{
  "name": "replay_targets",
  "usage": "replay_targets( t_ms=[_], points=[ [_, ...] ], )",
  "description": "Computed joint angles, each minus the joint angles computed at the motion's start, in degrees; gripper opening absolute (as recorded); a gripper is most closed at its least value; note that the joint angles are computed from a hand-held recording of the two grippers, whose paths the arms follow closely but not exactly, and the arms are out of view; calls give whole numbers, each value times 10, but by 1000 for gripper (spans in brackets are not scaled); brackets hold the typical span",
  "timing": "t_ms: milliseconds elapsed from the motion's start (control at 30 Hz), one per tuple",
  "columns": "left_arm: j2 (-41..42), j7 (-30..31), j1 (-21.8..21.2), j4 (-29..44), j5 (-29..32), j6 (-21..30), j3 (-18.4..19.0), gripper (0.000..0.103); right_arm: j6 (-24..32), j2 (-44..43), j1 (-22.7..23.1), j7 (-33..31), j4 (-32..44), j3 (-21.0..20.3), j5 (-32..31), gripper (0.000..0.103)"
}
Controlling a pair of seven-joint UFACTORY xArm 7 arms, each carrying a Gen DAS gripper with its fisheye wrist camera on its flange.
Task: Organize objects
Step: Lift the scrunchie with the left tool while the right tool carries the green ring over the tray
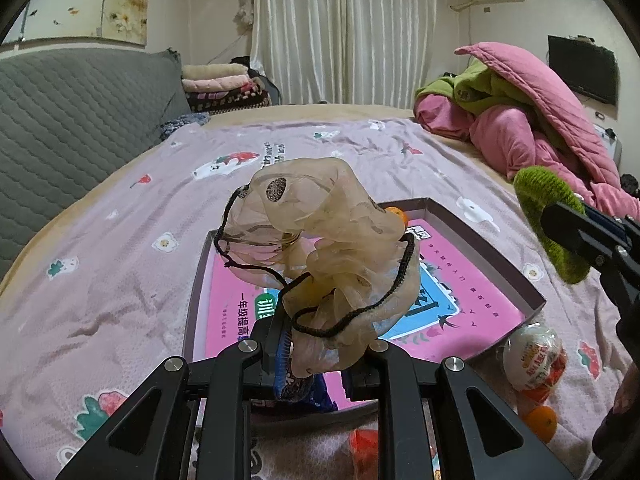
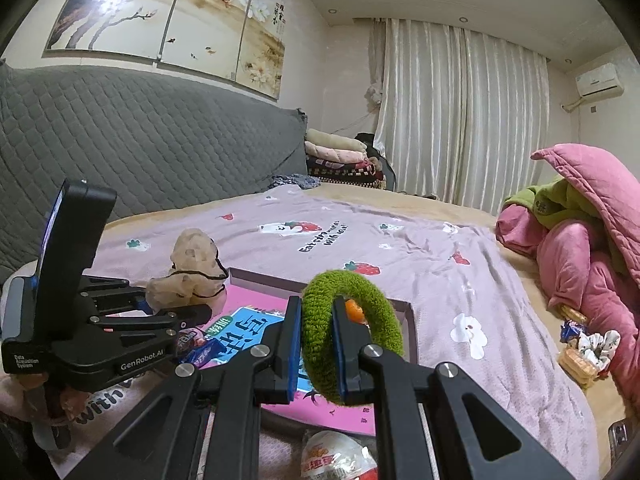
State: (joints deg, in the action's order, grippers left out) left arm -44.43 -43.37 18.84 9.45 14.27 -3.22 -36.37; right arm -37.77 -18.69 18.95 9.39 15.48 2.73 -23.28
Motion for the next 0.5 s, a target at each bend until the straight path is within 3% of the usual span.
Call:
replay_targets(
  t_ms=[300,500],
  points=[
    [46,15,44,28,-4,-31,-28,20,-3,21,-13,-38,18,25,38,14],
    [87,43,48,45,-17,-47,-29,20,6,47,-14,-42,44,14,23,14]
  ],
)
